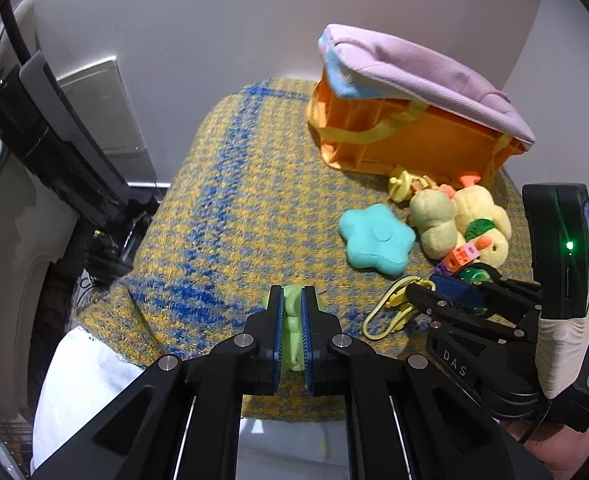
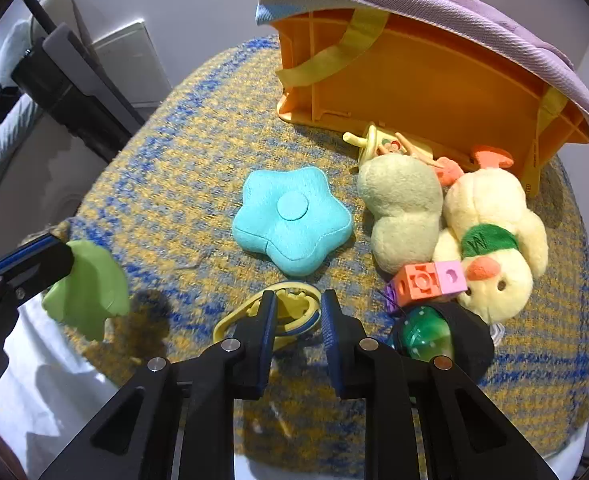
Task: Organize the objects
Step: 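Grasp the yellow-and-blue clip with the right tool while the left tool holds the frog, then carry frog and clip into the pink-lined basket and open both tools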
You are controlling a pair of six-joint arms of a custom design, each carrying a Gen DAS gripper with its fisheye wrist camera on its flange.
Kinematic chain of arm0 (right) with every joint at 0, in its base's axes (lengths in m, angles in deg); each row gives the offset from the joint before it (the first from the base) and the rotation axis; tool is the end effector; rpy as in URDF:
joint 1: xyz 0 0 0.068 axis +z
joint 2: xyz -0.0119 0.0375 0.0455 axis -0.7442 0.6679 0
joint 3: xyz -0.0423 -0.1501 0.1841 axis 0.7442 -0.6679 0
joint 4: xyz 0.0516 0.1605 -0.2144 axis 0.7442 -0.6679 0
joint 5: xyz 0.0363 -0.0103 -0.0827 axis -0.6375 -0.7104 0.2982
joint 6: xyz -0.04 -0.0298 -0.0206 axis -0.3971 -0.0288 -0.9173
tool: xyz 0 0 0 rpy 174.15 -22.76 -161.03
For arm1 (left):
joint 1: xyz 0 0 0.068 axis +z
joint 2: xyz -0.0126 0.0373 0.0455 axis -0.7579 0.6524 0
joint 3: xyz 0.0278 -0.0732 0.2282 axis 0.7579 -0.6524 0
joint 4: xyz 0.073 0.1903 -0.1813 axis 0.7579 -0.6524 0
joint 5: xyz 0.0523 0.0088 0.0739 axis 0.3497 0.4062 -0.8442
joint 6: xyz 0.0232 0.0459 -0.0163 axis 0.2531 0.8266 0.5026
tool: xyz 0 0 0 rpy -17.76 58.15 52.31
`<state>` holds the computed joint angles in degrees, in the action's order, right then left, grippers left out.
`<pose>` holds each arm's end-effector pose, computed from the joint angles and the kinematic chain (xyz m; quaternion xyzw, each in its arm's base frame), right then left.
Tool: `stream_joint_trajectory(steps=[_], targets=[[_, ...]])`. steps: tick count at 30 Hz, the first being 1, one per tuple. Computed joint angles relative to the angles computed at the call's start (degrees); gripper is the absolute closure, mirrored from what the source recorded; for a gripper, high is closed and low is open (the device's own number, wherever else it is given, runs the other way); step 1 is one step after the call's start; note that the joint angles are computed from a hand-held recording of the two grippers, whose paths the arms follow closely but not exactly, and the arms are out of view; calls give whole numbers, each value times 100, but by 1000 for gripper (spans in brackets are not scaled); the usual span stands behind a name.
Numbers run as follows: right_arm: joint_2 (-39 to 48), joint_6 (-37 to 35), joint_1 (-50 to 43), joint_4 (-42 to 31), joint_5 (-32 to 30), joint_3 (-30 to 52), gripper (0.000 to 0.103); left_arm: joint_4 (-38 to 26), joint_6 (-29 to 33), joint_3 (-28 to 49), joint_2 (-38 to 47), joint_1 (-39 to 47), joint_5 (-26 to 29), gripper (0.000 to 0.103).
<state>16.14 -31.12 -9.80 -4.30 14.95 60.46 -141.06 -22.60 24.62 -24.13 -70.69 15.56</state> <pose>0.1870 0.1486 0.1822 -0.3497 0.9160 0.0680 0.1846 0.1970 -0.0741 0.2364 -0.0064 0.9649 -0.0562 0.2564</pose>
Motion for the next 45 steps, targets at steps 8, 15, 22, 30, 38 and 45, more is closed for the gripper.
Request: stream_joint_trajectory(steps=[8,15,22,30,38,45], targets=[[-231,-39,-236,-181,-504,135,91,-256,-131,212,-135,-303,-207,93],[-758,-96,-359,-464,-644,220,92,-440,-219,423,-212,-481,-354,93],[-934,-295,-739,-728,-859,684,92,-450,-224,1009,142,-727,-471,93],[-807,-577,-1340,-900,-1074,1409,92,-303,9,2213,1121,-912,-490,93],[-88,-1121,-1962,-981,-1391,2613,92,-274,316,3808,2413,-1076,-475,93],[625,-1156,-2172,-857,-1380,3652,92,-385,601,5363,3576,-1010,-362,93]])
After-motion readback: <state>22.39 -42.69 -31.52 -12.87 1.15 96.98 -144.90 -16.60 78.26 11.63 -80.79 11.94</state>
